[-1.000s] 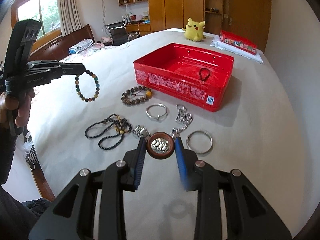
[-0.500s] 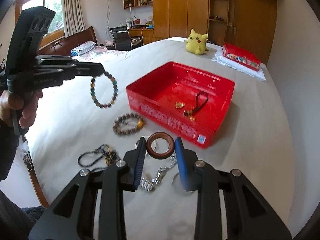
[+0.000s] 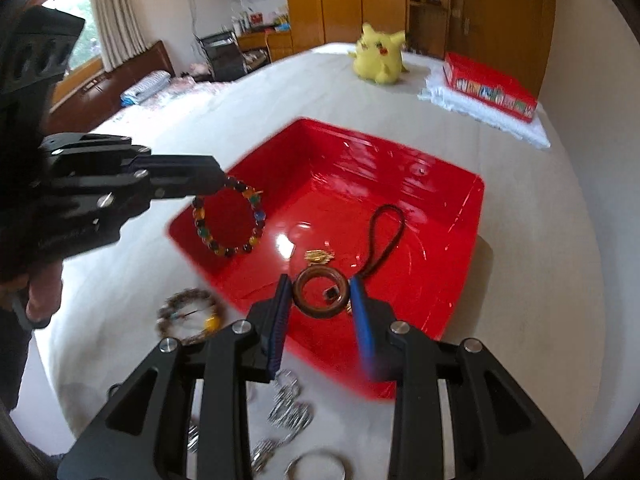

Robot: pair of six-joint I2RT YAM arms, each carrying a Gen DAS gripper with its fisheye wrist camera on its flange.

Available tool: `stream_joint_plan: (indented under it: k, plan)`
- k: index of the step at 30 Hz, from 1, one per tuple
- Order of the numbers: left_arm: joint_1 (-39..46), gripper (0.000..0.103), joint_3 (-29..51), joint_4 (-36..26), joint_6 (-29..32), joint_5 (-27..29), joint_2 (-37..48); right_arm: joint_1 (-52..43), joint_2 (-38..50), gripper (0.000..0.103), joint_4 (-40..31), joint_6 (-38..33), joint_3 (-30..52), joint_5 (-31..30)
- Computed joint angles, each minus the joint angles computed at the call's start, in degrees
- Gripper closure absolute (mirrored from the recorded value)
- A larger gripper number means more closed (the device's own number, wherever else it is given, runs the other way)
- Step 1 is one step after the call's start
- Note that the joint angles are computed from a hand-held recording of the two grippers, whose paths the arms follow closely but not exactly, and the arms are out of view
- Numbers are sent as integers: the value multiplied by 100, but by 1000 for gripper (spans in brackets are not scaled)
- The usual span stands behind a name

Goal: Organize jewelry
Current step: 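Carry the ring and bracelet into the red tin and open both tools, then move the left tool back to the black bead necklace and grasp it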

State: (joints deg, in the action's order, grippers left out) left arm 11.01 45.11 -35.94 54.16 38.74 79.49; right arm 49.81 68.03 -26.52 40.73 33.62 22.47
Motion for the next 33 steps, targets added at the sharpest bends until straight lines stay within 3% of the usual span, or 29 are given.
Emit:
stream_joint_plan:
  k: [7, 17, 20, 22, 23, 29, 31, 33]
  plan:
    - [-588, 96, -108, 1250, -721, -570, 1111, -839, 1045, 74, 782, -604, 3, -493]
    - [-634, 95, -147, 1563, -718, -741, 1520, -907, 1911, 72, 734, -790, 388, -582]
    - [-605, 83, -245, 1657, -733, -754, 1424, -854, 1851, 69, 703, -707, 354, -523]
    - [-541, 66, -329, 1683, -703, -711, 1302, -762, 1742, 69, 621, -602, 336, -442]
    - [-513, 62, -355, 1690, -695, -699, 1251, -750, 1660, 69, 577, -587, 319, -416]
    - [-53, 54, -417, 1031, -297, -356, 566, -303, 575, 66, -116, -123, 216, 55]
    - [335, 45, -455, 564, 136, -94, 173, 191, 3, 60, -564, 276, 182, 447]
    - [1035, 38, -462, -210, 965, 279, -242, 797, -472, 53, -1057, 787, 172, 863]
